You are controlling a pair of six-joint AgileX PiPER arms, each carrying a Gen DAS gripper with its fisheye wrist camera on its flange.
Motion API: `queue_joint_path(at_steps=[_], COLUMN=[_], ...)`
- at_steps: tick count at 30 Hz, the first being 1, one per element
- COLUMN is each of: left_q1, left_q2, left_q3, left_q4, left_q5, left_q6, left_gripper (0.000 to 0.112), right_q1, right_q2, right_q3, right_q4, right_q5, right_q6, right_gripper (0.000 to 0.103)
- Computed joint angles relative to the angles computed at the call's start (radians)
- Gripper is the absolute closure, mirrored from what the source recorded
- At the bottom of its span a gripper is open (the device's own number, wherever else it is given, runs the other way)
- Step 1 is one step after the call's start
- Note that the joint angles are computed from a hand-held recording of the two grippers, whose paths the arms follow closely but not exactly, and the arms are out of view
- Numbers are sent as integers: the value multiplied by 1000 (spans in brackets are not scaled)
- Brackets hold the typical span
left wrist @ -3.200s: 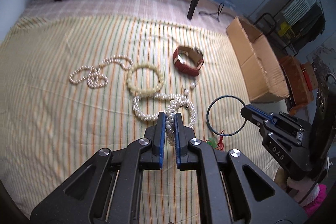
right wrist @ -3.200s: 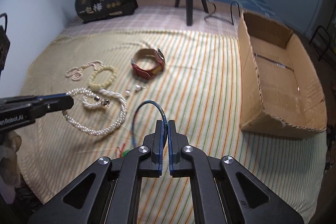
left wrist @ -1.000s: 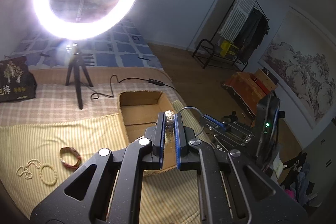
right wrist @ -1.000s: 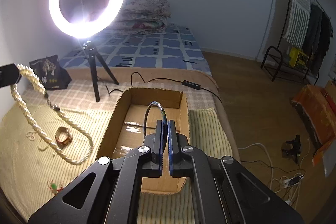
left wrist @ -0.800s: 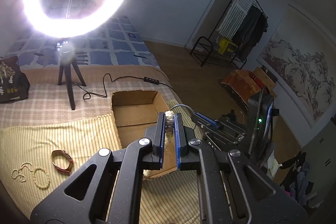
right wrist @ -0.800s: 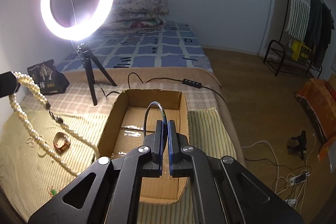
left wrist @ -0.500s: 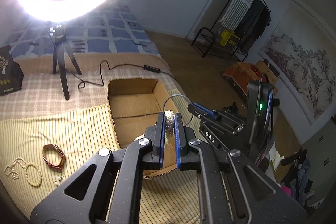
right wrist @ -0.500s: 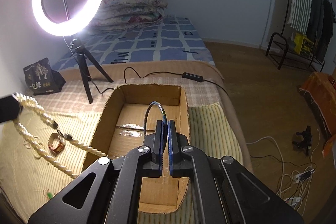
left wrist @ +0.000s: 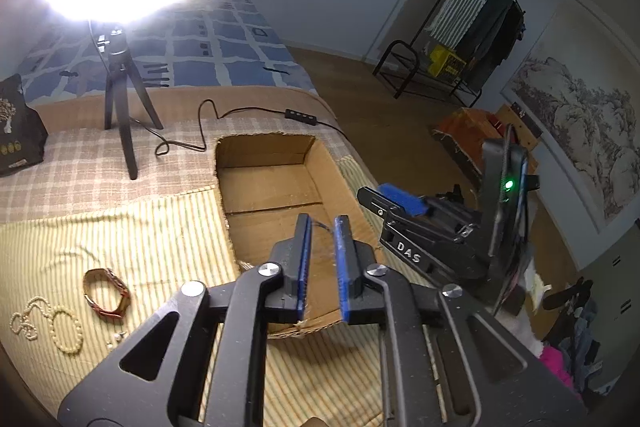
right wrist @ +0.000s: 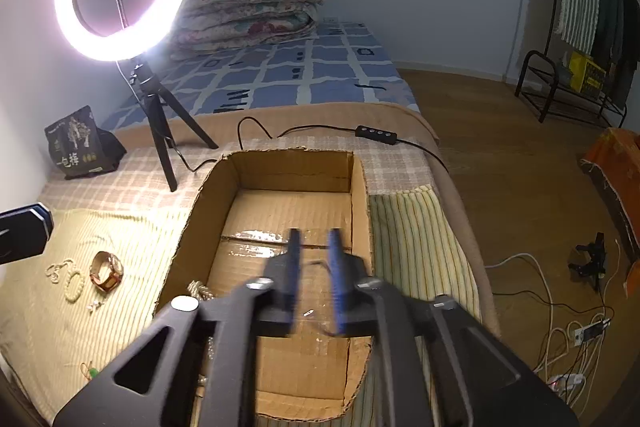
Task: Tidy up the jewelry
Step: 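Open both tools to drop the bangle and necklace into the box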
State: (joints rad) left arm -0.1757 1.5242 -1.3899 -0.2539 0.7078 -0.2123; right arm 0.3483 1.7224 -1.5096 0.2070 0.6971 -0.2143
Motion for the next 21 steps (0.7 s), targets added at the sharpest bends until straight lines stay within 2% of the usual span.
queue_joint_path(at_steps=[1, 3, 14, 21], left_q1=[0, -3, 15, 47], left_q2=[-5, -13, -83, -171], left_q3=[8, 20, 69, 108], left_q4=[3, 16, 29, 52], left_q5=[-3, -5, 16, 51], left_q6=[0, -9, -15, -13], left_gripper=[93, 86, 86, 86], right_q1=[3, 6, 24, 47], right_q2=[-5, -14, -63, -124], right_q3=[6, 16, 32, 60], right_q4=[-14, -34, -93, -144], right_q5=[-9, -24, -10, 5], right_q6=[18, 41, 95, 151], right_gripper=[64, 57, 57, 57])
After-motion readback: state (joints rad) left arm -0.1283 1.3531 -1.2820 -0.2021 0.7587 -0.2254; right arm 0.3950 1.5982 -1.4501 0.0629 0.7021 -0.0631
